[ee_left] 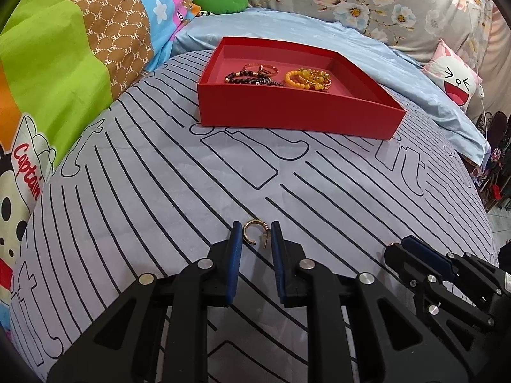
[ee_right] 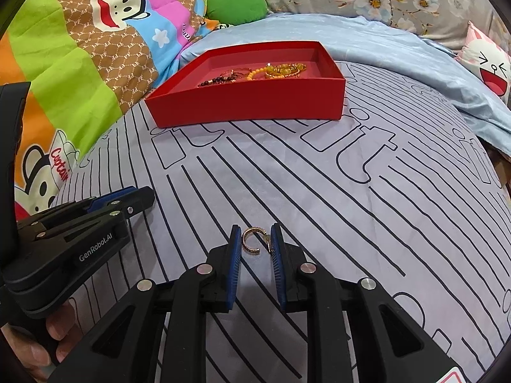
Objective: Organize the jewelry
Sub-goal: 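Grasp one gold hoop earring with the right tool while the left grasps the other, then carry both hoop earrings into the red tray and open both tools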
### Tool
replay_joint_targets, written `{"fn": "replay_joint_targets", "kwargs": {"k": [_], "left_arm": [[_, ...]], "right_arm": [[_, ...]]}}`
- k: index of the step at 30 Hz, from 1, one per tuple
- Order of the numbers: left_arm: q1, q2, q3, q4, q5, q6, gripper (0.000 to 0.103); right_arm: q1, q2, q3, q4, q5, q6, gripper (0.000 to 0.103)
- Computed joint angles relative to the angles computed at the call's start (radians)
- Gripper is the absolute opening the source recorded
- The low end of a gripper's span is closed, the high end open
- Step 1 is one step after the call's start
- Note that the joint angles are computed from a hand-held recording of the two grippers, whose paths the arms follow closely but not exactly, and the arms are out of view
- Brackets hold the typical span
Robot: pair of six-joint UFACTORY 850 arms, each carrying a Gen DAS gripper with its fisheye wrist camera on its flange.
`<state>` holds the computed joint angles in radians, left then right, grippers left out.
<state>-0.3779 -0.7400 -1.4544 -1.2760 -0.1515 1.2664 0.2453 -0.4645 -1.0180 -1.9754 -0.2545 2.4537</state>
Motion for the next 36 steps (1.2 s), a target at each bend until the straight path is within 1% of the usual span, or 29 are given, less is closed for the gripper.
{"fn": "replay_joint_targets", "kwargs": {"k": [3,8,10,18,21,25,27,28,33,36], "left_arm": [[-0.004,0.015,0.011,0.052,0.004,-0.053,0.018],[-0.007,0.032,0.015,0.092,0.007,-0.09,0.018],[-0.007,0.033,0.008,0.155,0.0,-0.153,0.018],[-0.013,0.041,-0.017,0.209,0.008,-0.201,0.018],[-0.018,0.036,-0.04,0.288,0.008,-0.279,0.018],[-0.02,0.021,-0.081,0.356,0.0,-0.347,0.018],[-0.023,0.01,-0.11,0.436,-0.001,-0.423,0.018],[-0.023,0.005,-0.12,0.444,-0.001,-0.429,0.018],[-0.03,-0.022,-0.197,0.536,0.003,-0.508,0.018],[-0.034,-0.052,-0.267,0.653,-0.004,-0.617,0.018]], "right_arm": [[0.003,0.016,0.007,-0.02,-0.006,0.018,0.018],[0.007,0.04,0.012,-0.037,-0.021,0.022,0.018],[0.006,0.048,0.011,-0.045,-0.026,0.025,0.018],[-0.005,0.059,-0.01,-0.066,-0.032,0.028,0.018],[-0.01,0.057,-0.026,-0.066,-0.035,0.017,0.018],[-0.02,0.054,-0.053,-0.067,-0.043,-0.003,0.018],[-0.027,0.052,-0.067,-0.069,-0.046,-0.013,0.018],[-0.032,0.049,-0.077,-0.069,-0.048,-0.018,0.018],[-0.062,0.027,-0.135,-0.075,-0.032,-0.038,0.018],[-0.08,0.004,-0.181,-0.067,-0.014,-0.064,0.018]]}}
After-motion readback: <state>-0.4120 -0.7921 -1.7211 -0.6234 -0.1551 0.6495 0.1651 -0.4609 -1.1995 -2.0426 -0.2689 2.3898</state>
